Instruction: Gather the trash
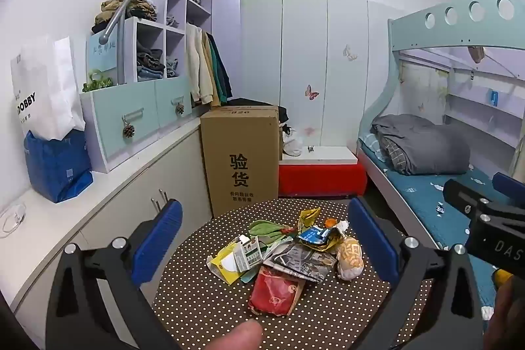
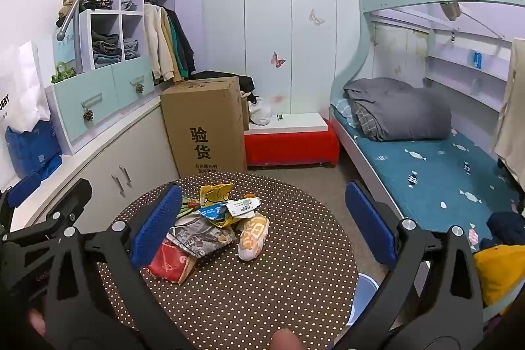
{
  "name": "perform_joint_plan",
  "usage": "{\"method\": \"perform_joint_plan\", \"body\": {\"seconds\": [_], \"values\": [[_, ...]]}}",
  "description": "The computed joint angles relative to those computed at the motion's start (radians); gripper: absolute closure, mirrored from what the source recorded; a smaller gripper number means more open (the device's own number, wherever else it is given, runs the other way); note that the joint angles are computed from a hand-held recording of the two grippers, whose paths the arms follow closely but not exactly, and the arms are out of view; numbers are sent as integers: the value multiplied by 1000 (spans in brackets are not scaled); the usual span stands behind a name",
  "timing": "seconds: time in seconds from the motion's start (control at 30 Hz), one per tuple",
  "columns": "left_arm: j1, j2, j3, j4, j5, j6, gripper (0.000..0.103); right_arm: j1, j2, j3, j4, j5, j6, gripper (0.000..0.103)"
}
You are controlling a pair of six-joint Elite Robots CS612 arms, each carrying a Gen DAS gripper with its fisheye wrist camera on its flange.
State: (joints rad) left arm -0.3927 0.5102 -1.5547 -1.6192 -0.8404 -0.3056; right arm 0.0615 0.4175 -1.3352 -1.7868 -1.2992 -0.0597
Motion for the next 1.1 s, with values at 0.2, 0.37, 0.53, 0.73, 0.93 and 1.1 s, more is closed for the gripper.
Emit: {"method": "perform_joint_plan", "body": {"seconds": [0.2, 0.37, 0.53, 0.73, 0.93, 1.1], "values": [[-3, -8, 2, 10, 2, 2, 4, 0, -1, 0, 1, -2, 1, 5], [-3, -9, -3, 9, -3, -1, 4, 3, -4, 1, -8, -8, 6, 5], [-2, -12, 6, 4, -10, -3, 4, 0, -11, 6, -6, -2, 7, 5], [1, -11, 8, -3, -14, -6, 4, 0, -9, 6, -8, -1, 10, 5], [2, -7, 5, -4, -14, -9, 4, -3, -10, 6, -6, 5, 4, 5], [2, -5, 4, -6, -13, -11, 4, -2, -10, 9, -9, 8, 1, 5]]}}
